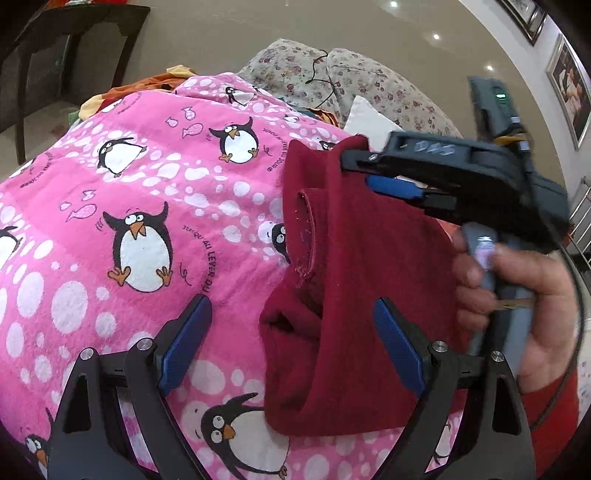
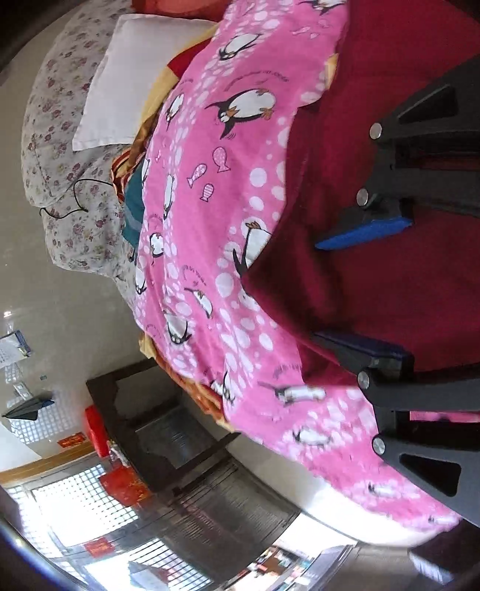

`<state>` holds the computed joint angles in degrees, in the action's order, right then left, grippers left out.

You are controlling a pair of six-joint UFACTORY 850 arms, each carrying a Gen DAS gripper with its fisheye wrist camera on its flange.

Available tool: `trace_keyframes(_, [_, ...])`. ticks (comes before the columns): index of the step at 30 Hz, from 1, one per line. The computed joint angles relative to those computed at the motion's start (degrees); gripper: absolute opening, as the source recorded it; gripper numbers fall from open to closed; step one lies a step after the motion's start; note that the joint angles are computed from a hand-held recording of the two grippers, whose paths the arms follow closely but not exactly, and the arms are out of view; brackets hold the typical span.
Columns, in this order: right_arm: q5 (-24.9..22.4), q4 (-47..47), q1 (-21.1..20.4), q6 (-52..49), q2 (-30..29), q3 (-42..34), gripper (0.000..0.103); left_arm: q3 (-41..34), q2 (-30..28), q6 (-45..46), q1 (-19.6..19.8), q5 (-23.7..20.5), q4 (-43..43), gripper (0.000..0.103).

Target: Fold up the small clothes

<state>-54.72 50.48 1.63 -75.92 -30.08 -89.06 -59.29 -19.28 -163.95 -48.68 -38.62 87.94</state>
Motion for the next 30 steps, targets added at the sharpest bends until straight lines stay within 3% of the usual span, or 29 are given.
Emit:
trace_keyframes(3, [-2.87,-2.26,0.23,1.79,1.02,0.43,0.072,-0.46,-0.24,1.2,-0.12,-0.18,-0.82,0.09])
trace_keyframes(4, [-2.17,-3.62,0.98,1.69,1.82,1.26,0.073,-0.45,-0.2,1.4,-0.16,-0.12,-0.8,0.09])
trace_keyframes(7, [4.33,-7.43,3.94,0.91,4.57,4.83,0.077,0.24,0.2,-0.08,-0.22,0.22,1.01,0.09])
trace_keyframes(11, [11.59,-13.35,7.51,2.29,5.65,7.25,0.094,1.05,0.73,-2.07,-0.41,0.39,2.7,0.09])
trace_keyframes(13, [15.56,-13.96,8.36,-1.1,6.38,9.02,0.092,1.2,0.83,-2.49,-0.5,0.31,3.06,0.09])
trace_keyframes(15, [19.33,-9.63,7.78,-7.08,7.33,11.22,0.059,1.22,0.79,-2.32,-0.73,-0.11,2.95,0.09])
trace_keyframes(16, [20.08,-7.89,7.01,-9.73,7.63,11.58,0.055,1.11,0.68,-1.93,-0.82,-0.37,2.77,0.09])
trace_keyframes(18, [14.37,-3.77,4.57,-12.15,6.89,9.96,0.027,0.41,0.23,-0.21,-1.18,-1.05,1.28,0.09])
trace_keyframes(19, [9.53,-2.58,2.89,-11.94,6.23,8.39,0.021,-0.04,-0.1,0.84,-1.35,-1.44,0.65,0.092])
trace_keyframes(22, [-1.88,1.46,-1.35,-10.78,4.99,5.17,0.017,-1.22,-0.96,2.52,-1.67,-1.76,0.58,0.097])
trace_keyframes(25, [-7.65,3.86,-3.82,-10.65,4.56,3.72,0.015,-1.03,-1.0,-2.69,-1.42,1.53,7.9,0.097])
trace_keyframes(26, [-9.07,4.51,-4.67,-10.75,4.46,3.21,0.015,-0.95,-1.01,-4.52,-1.32,2.71,10.44,0.092])
trace_keyframes(27, [-10.47,5.47,-5.83,-10.91,4.33,2.54,0.015,-1.33,-1.17,-6.51,-1.18,5.04,13.78,0.076])
trace_keyframes(30, [-14.64,7.77,-8.92,-10.89,3.87,0.33,0.014,-5.16,-2.78,-2.4,-1.39,10.38,13.52,0.046])
